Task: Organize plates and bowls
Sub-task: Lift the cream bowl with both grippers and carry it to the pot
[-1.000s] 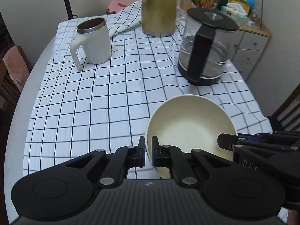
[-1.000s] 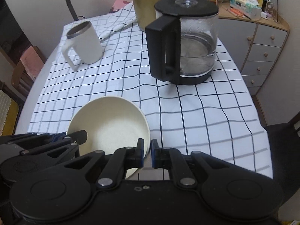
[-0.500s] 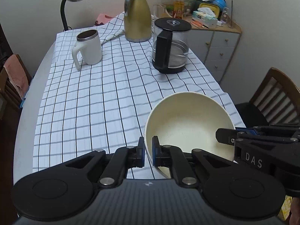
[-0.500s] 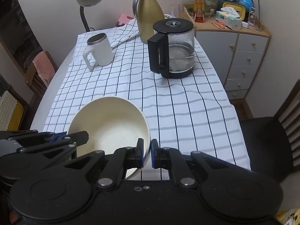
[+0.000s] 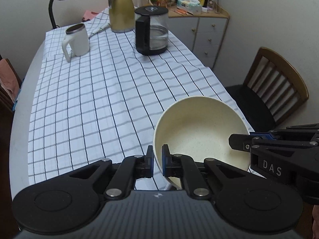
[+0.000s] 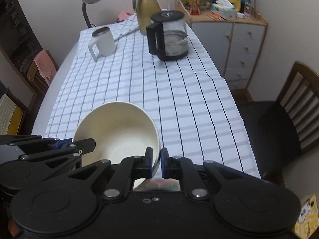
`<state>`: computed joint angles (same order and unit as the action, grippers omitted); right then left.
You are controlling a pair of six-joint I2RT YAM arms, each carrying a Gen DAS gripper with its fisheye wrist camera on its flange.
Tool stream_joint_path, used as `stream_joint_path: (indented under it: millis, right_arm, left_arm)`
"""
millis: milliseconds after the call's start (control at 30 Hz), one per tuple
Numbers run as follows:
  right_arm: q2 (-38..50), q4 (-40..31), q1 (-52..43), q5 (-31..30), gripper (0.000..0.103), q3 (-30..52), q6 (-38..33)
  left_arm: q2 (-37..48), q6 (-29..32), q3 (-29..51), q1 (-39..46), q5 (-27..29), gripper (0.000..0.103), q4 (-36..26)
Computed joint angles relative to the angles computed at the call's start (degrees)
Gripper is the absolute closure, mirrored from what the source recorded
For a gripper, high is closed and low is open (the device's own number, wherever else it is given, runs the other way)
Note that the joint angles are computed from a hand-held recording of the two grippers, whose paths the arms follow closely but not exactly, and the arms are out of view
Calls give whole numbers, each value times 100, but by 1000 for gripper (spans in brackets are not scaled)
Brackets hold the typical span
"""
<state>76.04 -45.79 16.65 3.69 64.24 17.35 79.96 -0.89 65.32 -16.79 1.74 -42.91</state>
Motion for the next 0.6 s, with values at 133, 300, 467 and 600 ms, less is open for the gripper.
stream_joint_path:
  millis: [133, 300, 467, 600]
  right_arm:
    - [-445, -150, 39, 79, 95, -475, 206]
    - [-910, -261, 14, 88, 95, -1061, 325]
    - [-1114, -299, 43, 95, 95, -1510, 430]
    - [-1227, -195, 32, 90, 95, -1810, 471]
  left_arm:
    - [-220, -162, -417, -262, -20, 97, 11]
    - [-338, -268, -885, -511, 3, 97, 82]
    - [-394, -372, -1262, -727, -78, 97, 242]
    - [-309, -397, -1424, -811, -65, 97, 401]
